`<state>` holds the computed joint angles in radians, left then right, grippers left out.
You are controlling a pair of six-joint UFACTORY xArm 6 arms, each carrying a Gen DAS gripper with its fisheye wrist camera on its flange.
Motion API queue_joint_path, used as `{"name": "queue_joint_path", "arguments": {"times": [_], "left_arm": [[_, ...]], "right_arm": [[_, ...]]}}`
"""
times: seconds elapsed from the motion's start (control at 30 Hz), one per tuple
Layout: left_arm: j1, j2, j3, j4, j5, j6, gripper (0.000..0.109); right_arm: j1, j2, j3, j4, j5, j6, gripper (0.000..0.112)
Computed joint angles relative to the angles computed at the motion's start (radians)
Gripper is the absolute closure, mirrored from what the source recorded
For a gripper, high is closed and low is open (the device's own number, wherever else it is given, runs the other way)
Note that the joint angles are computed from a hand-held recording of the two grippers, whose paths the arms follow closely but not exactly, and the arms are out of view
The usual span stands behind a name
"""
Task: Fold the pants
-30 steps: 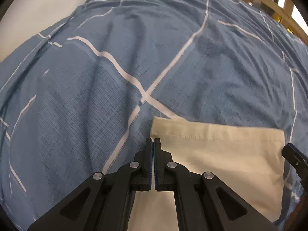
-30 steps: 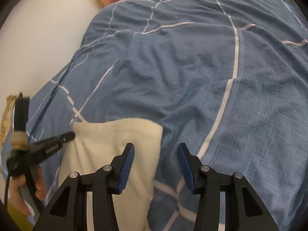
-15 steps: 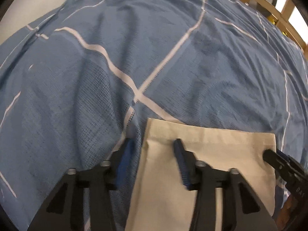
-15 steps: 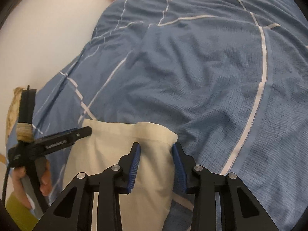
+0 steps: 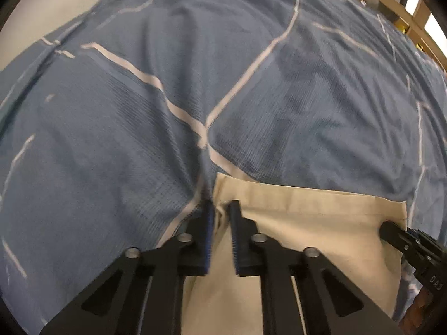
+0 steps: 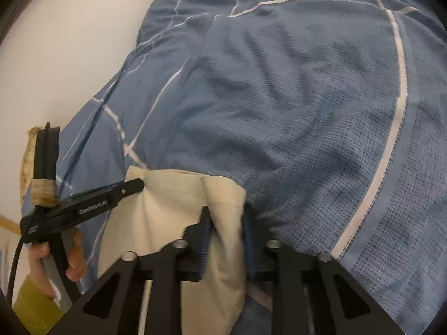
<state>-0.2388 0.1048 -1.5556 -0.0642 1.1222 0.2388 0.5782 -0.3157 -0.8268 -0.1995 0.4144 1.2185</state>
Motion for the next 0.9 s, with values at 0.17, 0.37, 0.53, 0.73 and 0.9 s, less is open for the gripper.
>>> {"name": "queue_joint_path", "arguments": {"times": [0.17, 0.37, 0.53, 0.73, 0.9], "left_arm": [[-0.009, -0.007, -0.052, -0.033, 0.03, -0.021, 0.104], [-0.078, 0.032, -0.133, -0.105, 0.028, 0.051, 0.106], [-0.135, 0.179, -0.259, -0.113, 0.067, 0.05, 0.106], [-0.133, 0.216, -0.29, -0.113, 0.097, 0.066, 0.094], [-0.137, 0.234, -0.307, -0.099, 0.087, 0.076, 0.082]], "right_arm": [[0.022, -0.059, -0.033, -0.163, 0.099, 0.116, 0.1], [0.042, -0.151, -0.039, -0.287, 0.279, 0.17, 0.1], [0.001, -0.201, -0.003, -0.284, 0.356, 0.13, 0.1], [-0.036, -0.191, 0.031, -0.214, 0.322, 0.08, 0.1], [-0.051, -0.19, 0.047, -0.191, 0.285, 0.089, 0.084]]}}
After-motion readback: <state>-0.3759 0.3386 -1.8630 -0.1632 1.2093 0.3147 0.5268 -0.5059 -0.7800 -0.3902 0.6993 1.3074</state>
